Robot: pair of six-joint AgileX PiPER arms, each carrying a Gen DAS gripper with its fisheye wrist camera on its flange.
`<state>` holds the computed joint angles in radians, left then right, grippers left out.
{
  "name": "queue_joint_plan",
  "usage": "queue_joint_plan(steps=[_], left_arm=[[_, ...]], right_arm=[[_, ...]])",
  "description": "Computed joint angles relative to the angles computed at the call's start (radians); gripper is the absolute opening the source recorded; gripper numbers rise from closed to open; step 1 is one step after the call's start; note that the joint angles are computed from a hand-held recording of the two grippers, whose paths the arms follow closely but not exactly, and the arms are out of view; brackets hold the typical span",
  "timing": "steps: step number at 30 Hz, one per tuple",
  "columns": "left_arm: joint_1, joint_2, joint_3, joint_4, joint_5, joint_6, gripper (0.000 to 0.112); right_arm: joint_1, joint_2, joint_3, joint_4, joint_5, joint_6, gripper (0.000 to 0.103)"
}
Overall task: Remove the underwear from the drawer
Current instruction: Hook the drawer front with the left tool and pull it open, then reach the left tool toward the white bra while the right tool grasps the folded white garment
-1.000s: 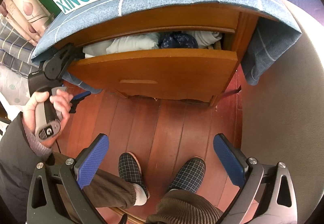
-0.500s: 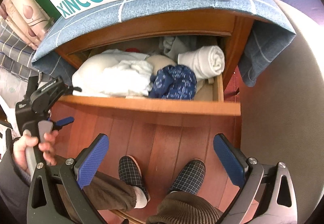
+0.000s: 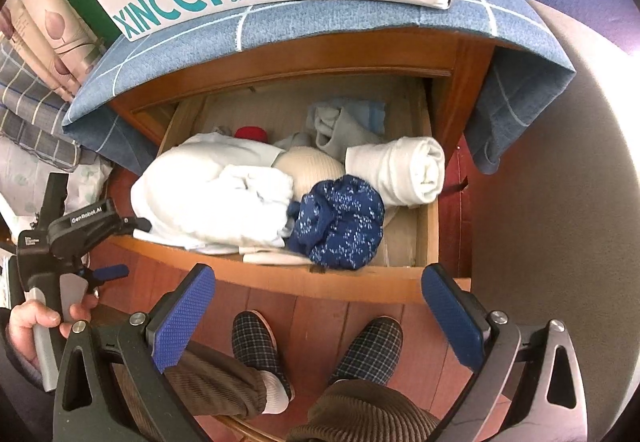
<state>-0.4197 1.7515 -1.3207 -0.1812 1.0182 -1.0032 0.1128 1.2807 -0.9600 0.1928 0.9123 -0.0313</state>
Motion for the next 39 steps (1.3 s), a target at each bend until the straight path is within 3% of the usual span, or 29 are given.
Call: queue_joint_plan(steps=[3, 11, 17, 24, 27, 30, 35, 39], left_arm=[[-0.020, 0.045, -0.082, 0.031, 0.070, -0.020, 0.102], [-0.020, 0.085, -0.163, 0.045, 0.140, -0.005, 0.102], [-0.053, 0.077, -0.176, 0.111, 0.130, -0.044, 0.101], [-0.099, 0.094, -0.258, 0.226, 0.178, -0.097, 0.099], [-0.133, 0.051, -0.211, 0.286, 0.132, -0.114, 0.099], [-0.174, 0.000, -0.191, 0.355, 0.135, -0.137, 0.099], [-0.210, -0.009, -0.246, 0.454, 0.176, -0.046, 0.099], [-0.193, 0.001, -0.296, 0.434, 0.148, 0.102, 0.099]], right_arm=[[-0.006, 0.012, -0.014, 0.008, 0.010, -0.007, 0.102], [-0.020, 0.045, -0.058, 0.021, 0.042, -0.013, 0.102], [-0.043, 0.068, -0.075, 0.045, 0.055, -0.039, 0.102], [-0.047, 0.070, -0.058, 0.057, 0.051, -0.037, 0.102], [-0.042, 0.061, -0.047, 0.048, 0.042, -0.028, 0.102], [-0.035, 0.053, -0.042, 0.040, 0.036, -0.022, 0.102], [0.010, 0.058, -0.057, -0.029, 0.036, 0.046, 0.102], [0.072, 0.084, -0.088, -0.106, 0.057, 0.125, 0.102]])
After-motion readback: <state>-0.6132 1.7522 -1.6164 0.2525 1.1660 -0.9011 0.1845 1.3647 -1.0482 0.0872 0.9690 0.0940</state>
